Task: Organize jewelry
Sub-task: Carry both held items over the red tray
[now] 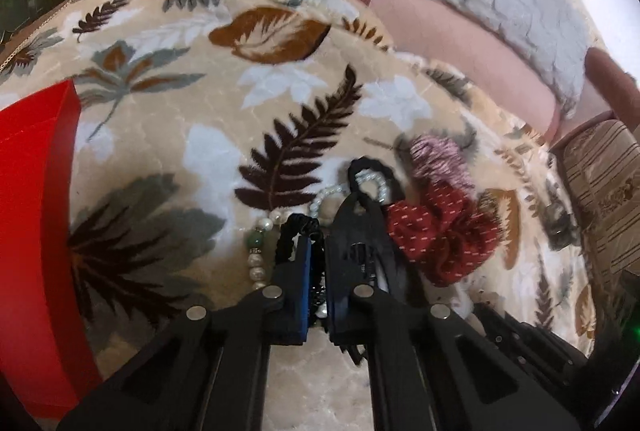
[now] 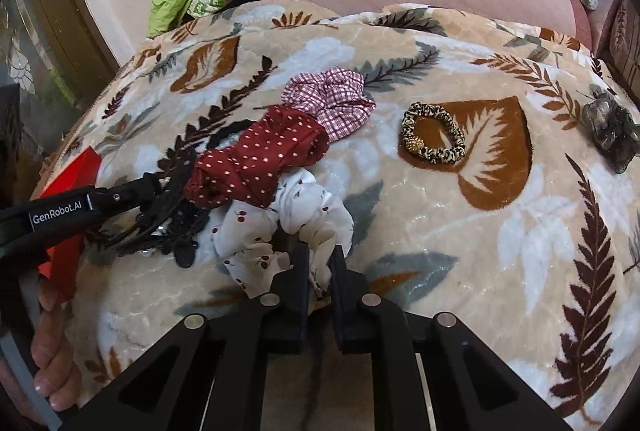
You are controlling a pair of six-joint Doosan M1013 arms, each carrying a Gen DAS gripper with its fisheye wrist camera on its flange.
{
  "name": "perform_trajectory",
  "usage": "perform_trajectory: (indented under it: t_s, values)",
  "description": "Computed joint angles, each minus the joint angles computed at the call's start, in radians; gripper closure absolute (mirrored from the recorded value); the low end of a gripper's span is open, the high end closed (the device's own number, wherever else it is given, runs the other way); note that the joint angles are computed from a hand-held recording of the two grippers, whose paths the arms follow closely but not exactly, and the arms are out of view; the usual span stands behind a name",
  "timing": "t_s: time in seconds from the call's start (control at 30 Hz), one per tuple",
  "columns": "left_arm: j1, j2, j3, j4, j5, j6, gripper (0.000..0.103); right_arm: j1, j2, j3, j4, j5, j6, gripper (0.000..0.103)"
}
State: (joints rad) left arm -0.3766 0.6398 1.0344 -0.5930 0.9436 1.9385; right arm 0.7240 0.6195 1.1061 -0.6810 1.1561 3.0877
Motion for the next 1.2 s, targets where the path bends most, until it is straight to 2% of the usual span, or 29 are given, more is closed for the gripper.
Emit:
perform_trajectory:
  t_s: [0.3,0.43,0.63,0.77,0.87,1.03,1.2]
  values:
    - [0.035,-0.072,0.073,-0.050,-0.069,0.058,0.098,0.034,-0.002,-0.019,-0.121,0.087,0.071,0.095]
    - [0.070,-0.150,0.196,-0.142,-0.126,0.134,0.098,0.063,-0.002,-0.016,-0.143,0.150,0.091,0.095]
    - [0.114,-0.247,0.343,-0.223,-0.152,0.246,0.098,0.118,-0.012,-0.022,-0.213,0.243,0.129,0.095]
    - [0.147,-0.296,0.409,-0.264,-0.185,0.303,0.098,0.154,-0.020,-0.021,-0.245,0.221,0.171,0.095]
    - [0.171,-0.325,0.438,-0.281,-0.222,0.321,0.098,0.176,-0.006,-0.061,-0.263,0.201,0.154,0.095]
    - [0.228,-0.337,0.430,-0.321,-0.214,0.311,0.098,0.195,0.054,-0.189,-0.297,0.154,0.045,0.095]
    - [0.259,-0.320,0.386,-0.300,-0.210,0.281,0.098,0.182,0.127,-0.328,-0.275,0.078,-0.059,0.095]
